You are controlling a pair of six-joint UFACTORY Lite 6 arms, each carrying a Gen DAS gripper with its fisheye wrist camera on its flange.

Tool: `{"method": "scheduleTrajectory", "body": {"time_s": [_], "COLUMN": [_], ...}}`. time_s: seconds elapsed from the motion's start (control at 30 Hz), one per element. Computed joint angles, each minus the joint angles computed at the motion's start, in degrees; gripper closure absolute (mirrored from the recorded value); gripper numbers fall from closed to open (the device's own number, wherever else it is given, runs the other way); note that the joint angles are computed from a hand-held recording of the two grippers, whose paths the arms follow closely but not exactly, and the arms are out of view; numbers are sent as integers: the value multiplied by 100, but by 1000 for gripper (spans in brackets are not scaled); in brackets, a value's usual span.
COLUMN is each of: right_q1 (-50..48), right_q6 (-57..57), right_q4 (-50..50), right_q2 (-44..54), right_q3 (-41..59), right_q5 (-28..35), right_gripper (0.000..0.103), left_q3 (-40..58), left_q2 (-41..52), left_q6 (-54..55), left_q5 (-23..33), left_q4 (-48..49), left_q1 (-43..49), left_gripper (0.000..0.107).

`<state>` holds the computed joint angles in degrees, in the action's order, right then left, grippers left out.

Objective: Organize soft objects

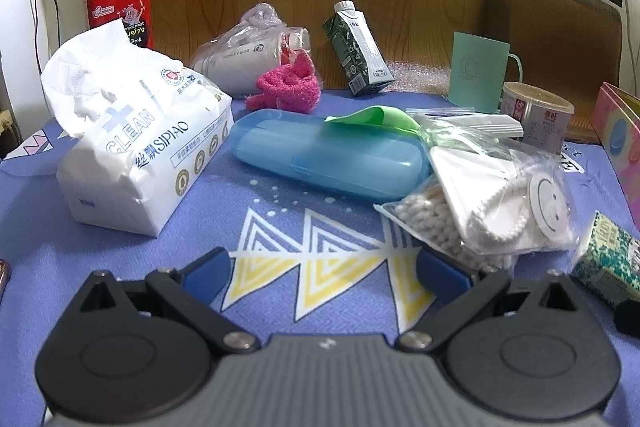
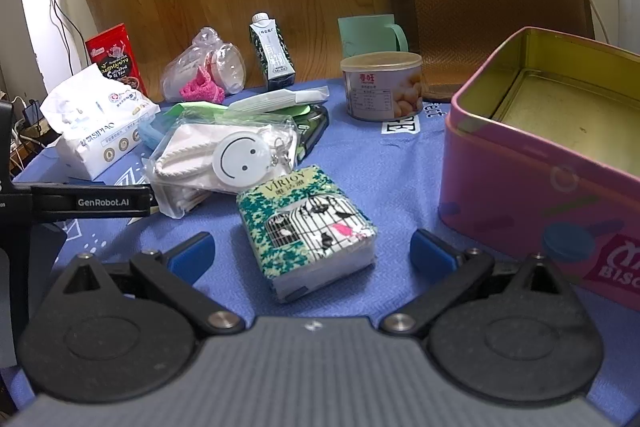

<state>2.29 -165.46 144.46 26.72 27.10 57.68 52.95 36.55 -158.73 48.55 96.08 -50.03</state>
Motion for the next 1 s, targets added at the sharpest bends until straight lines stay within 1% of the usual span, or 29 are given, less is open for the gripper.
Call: {"method": "scheduleTrajectory", "body": {"time_s": [0.2,0.5,1.0], "right_q1": [151,182,-248], "right_q6": [-212,-187,104], "right_q4": [288,315,-286], "right_q2": [-38,-13,45], "right_q3": [-49,-47,-143], "right_q5": [-54,-19,265], "right_gripper": [0,0,0], "left_q3": [-13,38,40], "left_q2": [-4,31,28], "left_q6": [-12,19,20], "left_q5": [4,13,2], "left_q4": [5,-37,-60], "left_q1": [-2,-24,-25], "left_gripper": [4,4,4]}}
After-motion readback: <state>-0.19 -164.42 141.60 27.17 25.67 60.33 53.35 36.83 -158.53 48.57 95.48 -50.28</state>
